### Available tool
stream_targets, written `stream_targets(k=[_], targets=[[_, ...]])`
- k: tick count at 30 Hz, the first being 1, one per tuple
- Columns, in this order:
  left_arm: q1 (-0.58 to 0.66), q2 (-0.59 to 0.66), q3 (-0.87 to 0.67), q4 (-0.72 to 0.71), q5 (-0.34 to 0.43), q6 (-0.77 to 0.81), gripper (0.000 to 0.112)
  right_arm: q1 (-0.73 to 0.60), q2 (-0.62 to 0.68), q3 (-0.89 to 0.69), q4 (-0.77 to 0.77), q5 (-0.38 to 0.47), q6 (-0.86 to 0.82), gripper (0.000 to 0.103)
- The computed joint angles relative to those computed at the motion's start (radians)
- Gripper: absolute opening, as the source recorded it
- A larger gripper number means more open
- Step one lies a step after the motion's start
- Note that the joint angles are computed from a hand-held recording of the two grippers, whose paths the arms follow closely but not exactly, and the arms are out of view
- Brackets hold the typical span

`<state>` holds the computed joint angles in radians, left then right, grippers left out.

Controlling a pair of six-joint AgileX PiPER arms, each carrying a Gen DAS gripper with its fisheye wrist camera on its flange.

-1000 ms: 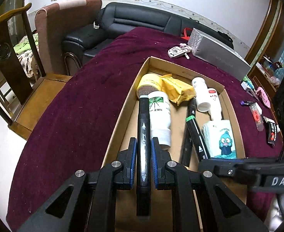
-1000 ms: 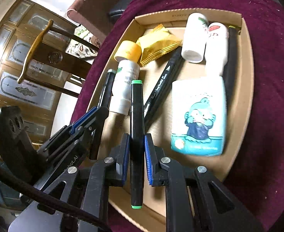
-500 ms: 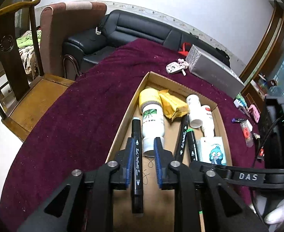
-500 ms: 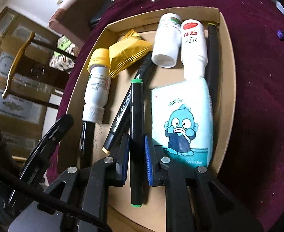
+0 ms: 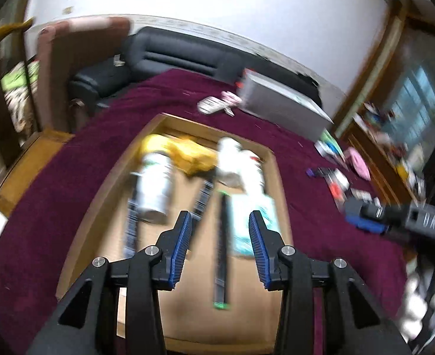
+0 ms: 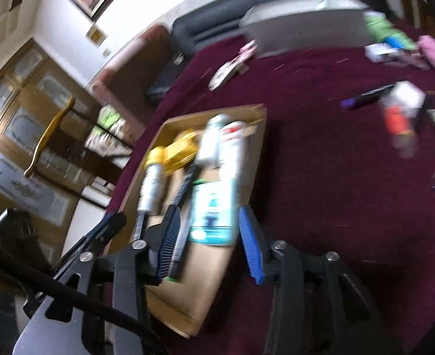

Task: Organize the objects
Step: 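Move both open tools back over the remaining items, then grasp the clear red-tube package with the left tool while the right tool grasps the black crab-print packet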

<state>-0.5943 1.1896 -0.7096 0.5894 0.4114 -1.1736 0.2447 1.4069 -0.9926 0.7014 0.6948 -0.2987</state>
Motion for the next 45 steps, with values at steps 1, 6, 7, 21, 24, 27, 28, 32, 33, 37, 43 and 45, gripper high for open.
stream_targets(k=[1,6,7,21,24,27,28,32,33,37,43,45], targets=[[-0.066,0.034,-0.015,0.070,0.023,-0.076,0.035,-0.058,-0.041,0.036,0.004,0.011,-0.027,0.042],[-0.259,0.179,-0.074,0.094,0.095,-0.150,0.035,-0.299,-0.094,0.122,0.111,0.116,-0.173,0.043],[-0.275,0.191,-0.076,0.068,0.094,-0.138,0.035,-0.332,-0.094,0.124,0.121,0.136,-0.194,0.043],[-0.464,0.098,-0.150,-0.006,0.268,-0.118,0.039,-0.887,-0.059,0.139,0.254,0.441,-0.514,0.044],[-0.475,0.097,-0.228,0.052,0.273,-0.122,0.046,-0.982,-0.016,0.092,0.241,0.433,-0.532,0.046],[-0.428,0.176,-0.320,-0.006,0.197,-0.044,0.053,-1.022,0.041,0.023,0.233,0.385,-0.521,0.051],[-0.415,0.213,-0.355,-0.043,0.187,-0.005,0.053,-1.024,0.057,0.007,0.232,0.373,-0.518,0.053],[-0.382,0.324,-0.439,-0.183,0.143,0.122,0.053,-0.981,0.136,-0.081,0.205,0.287,-0.464,0.059],[-0.374,0.347,-0.457,-0.218,0.137,0.156,0.053,-0.964,0.155,-0.097,0.193,0.266,-0.454,0.059],[-0.361,0.421,-0.526,-0.255,0.149,0.196,0.053,-0.910,0.228,-0.140,0.162,0.245,-0.424,0.059],[-0.325,0.505,-0.635,-0.260,0.181,0.210,0.053,-0.768,0.275,-0.139,0.141,0.157,-0.372,0.059],[-0.315,0.544,-0.679,-0.254,0.189,0.216,0.053,-0.713,0.286,-0.148,0.102,0.095,-0.325,0.059]])
